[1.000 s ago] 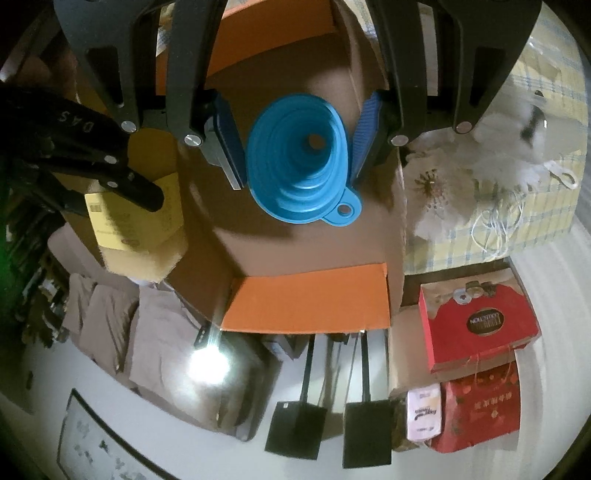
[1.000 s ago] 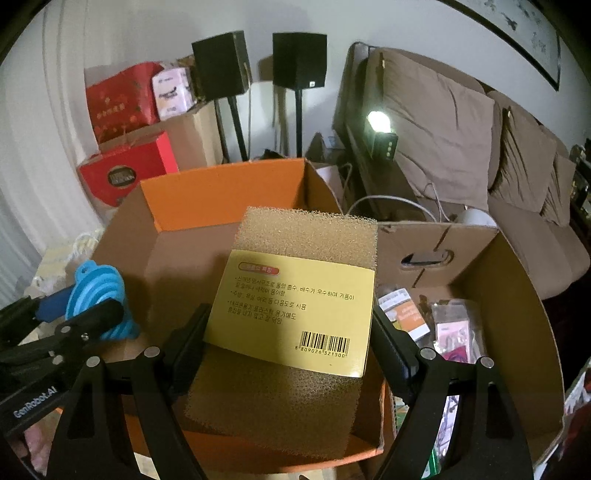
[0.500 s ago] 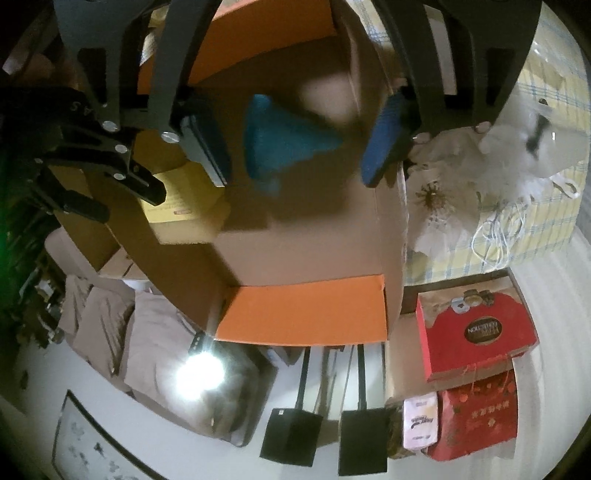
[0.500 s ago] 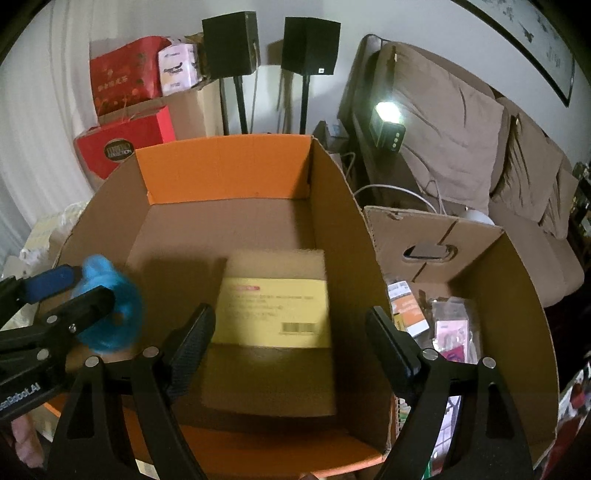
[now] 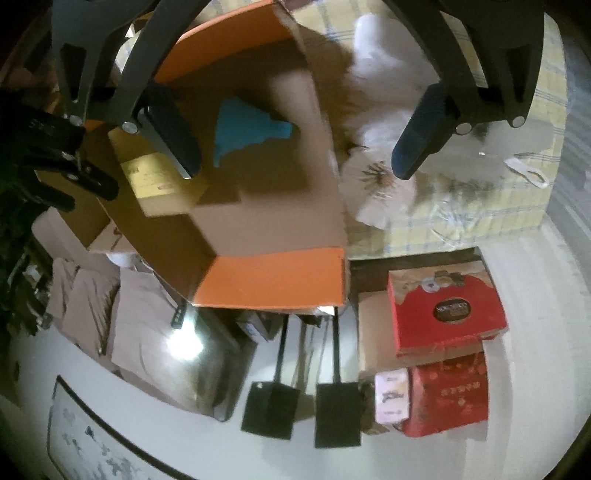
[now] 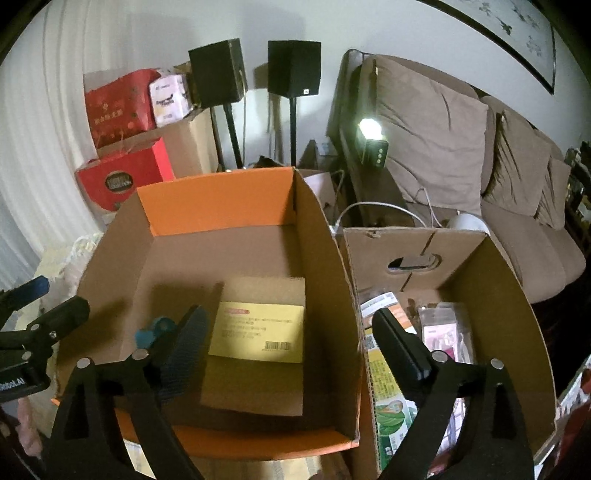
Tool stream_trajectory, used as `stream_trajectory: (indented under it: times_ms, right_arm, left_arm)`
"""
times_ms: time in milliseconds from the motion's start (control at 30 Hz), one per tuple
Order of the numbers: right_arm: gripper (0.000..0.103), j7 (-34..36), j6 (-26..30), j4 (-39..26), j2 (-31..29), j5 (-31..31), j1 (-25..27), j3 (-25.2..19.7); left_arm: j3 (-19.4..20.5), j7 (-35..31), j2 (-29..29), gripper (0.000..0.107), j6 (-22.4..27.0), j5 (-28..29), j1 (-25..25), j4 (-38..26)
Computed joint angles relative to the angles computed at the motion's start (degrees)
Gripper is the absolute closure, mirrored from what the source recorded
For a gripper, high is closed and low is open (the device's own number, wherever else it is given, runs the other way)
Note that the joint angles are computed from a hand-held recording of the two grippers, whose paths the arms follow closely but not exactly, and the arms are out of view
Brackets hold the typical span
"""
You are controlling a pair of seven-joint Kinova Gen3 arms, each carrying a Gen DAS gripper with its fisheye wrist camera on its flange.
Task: Organize objects
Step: 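Release the sponge and funnel into the orange box with both grippers, then move the right gripper to the clear plastic tube with the feather duster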
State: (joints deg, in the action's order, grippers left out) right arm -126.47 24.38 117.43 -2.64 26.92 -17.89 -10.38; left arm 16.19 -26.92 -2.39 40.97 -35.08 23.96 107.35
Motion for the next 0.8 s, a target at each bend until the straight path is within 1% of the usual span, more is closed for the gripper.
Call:
stream_trajectory:
  times_ms: [33,67,233,467,700,800]
  right_arm:
    - [0.002,0.2,-0.4,0.2,-0.4,-0.4,-0.1,0.0]
    - [0.000,0.5,-0.9,0.4,-0.8,-0.8,-0.1,0.0]
    - [0.000,-0.2,-1.6,0.5,-2.1,-1.3,0.1,-1.5]
    - [0.000,-2.6,-0.5,-0.4,-2.8,-0.3,-0.7,-4.2]
    - [0.000,-8.6,2.8,-2.3,-2.2,4.1,-3.2,-7.2]
    - [0.000,-10.1,2.4,-2.3,-2.2,4.9,-4.6,-7.2]
  left_arm:
    - [0.0,0.0,-0.3,0.005,0.4,-0.1,0.0,0.0]
    - [-0.1,-0.2,-0.5,0.005,0.8,-0.2,-0.2,0.0]
    - [0.0,-1.2,-2.7,0.005,1.8,0.5,-1.6,0.8]
    - [0.7,-3.9,-6.0,0.005,1.9,2.9,-4.9,2.6]
    - [0.9,-8.4,-10.1,0.005,1.5,6.9,-8.9,4.5]
    - [1.8,-9.4,-11.5,0.005,2.1,7.6,-11.0,5.1]
